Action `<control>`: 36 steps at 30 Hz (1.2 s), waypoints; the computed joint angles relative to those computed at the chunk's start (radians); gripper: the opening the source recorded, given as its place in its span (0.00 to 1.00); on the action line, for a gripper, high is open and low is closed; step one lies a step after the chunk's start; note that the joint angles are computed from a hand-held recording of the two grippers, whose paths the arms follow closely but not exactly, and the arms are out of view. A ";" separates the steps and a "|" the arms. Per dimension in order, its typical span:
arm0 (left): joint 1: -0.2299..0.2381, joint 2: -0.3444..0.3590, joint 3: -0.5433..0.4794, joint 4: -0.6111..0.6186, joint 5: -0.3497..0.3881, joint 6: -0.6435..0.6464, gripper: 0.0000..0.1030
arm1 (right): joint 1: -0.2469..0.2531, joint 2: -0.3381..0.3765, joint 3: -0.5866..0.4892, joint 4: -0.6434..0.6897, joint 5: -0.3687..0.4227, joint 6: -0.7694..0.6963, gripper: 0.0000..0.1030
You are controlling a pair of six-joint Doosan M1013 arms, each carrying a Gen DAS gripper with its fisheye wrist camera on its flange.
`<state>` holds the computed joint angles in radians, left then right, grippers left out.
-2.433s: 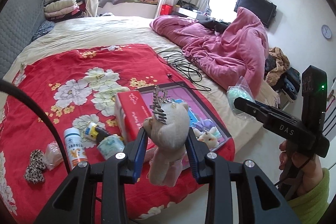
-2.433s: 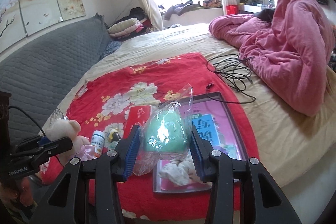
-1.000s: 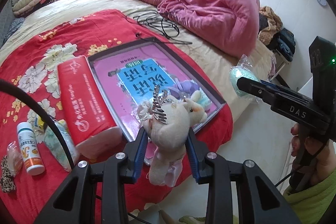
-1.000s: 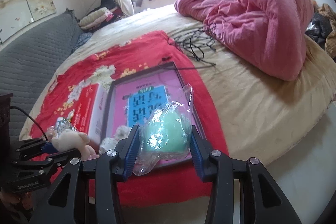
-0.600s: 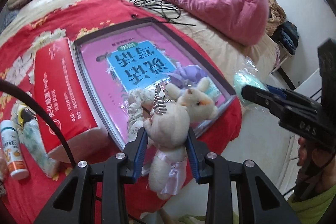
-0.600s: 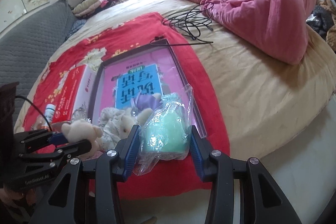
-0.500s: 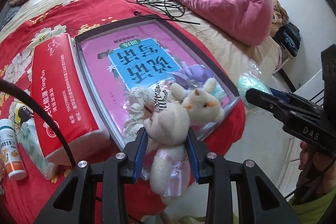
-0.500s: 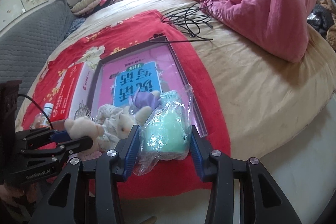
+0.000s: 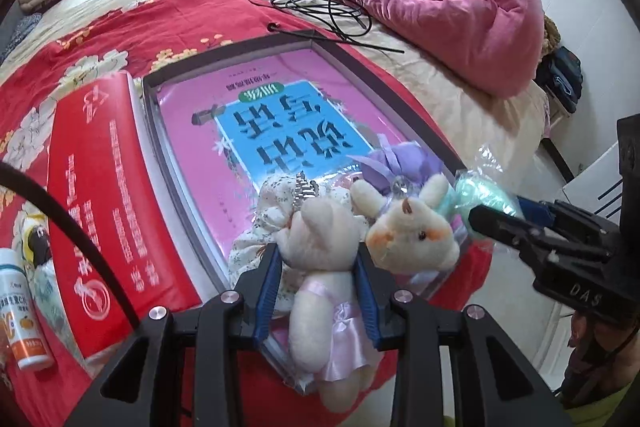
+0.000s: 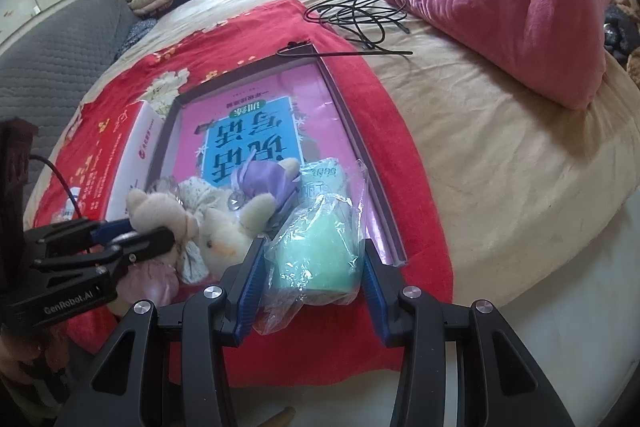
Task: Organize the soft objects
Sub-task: 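Lower the bear and sponge bag onto the tray beside the bunny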
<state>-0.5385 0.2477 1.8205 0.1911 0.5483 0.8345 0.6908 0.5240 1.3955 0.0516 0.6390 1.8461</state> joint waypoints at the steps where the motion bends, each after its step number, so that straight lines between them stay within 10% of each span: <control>1: -0.004 0.003 -0.005 0.026 0.002 -0.013 0.35 | 0.000 0.005 -0.005 -0.005 0.006 0.003 0.45; 36: 0.002 -0.007 -0.001 0.033 -0.030 -0.029 0.35 | -0.004 0.036 -0.017 -0.051 -0.053 -0.013 0.51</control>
<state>-0.5361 0.2402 1.8192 0.2243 0.5179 0.8052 0.6865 0.5598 1.3783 0.0002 0.5855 1.8333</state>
